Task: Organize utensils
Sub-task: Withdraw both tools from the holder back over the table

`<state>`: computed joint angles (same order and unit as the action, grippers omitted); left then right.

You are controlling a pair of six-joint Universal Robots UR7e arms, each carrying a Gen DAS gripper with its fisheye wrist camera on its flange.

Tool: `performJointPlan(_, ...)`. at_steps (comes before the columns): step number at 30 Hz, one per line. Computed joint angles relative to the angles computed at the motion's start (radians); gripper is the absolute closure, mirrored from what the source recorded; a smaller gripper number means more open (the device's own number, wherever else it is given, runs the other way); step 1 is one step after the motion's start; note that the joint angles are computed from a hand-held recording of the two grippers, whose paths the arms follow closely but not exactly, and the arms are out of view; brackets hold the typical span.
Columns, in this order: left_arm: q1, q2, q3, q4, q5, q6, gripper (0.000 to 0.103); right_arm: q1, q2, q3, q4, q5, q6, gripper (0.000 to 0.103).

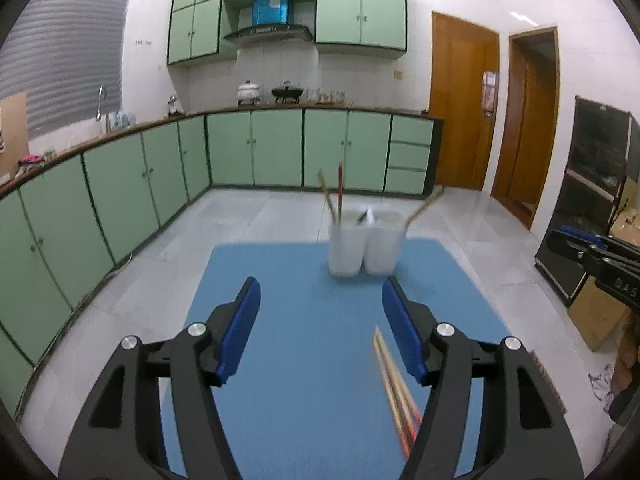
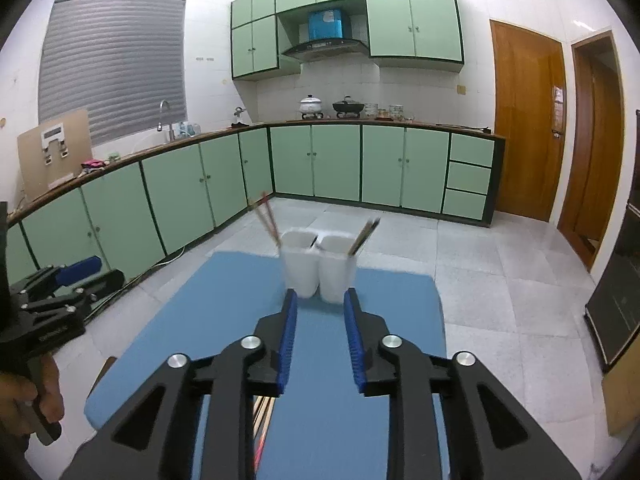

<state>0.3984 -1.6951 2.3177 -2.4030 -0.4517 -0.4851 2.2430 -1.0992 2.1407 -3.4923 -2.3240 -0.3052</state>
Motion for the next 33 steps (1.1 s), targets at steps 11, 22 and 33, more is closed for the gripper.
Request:
performJointPlan(11, -0.093, -0.261, 0.216, 0.385, -0.053, -0.378, 0.041, 0.023, 0.119, 0.227, -0.168, -0.053, 0.181, 0.078)
performJointPlan(22, -0.170, -0.293, 0.372, 0.394, -0.156, -0.427, 0.041, -0.053, 0.323, 0.293, -0.310, 0.019, 0.207, 0.078)
performJointPlan(33, -0.135, -0.265, 0.399, 0.321, -0.177, -0.432, 0.041, -0.108, 0.361, 0.253, -0.345, 0.062, 0.133, 0.078)
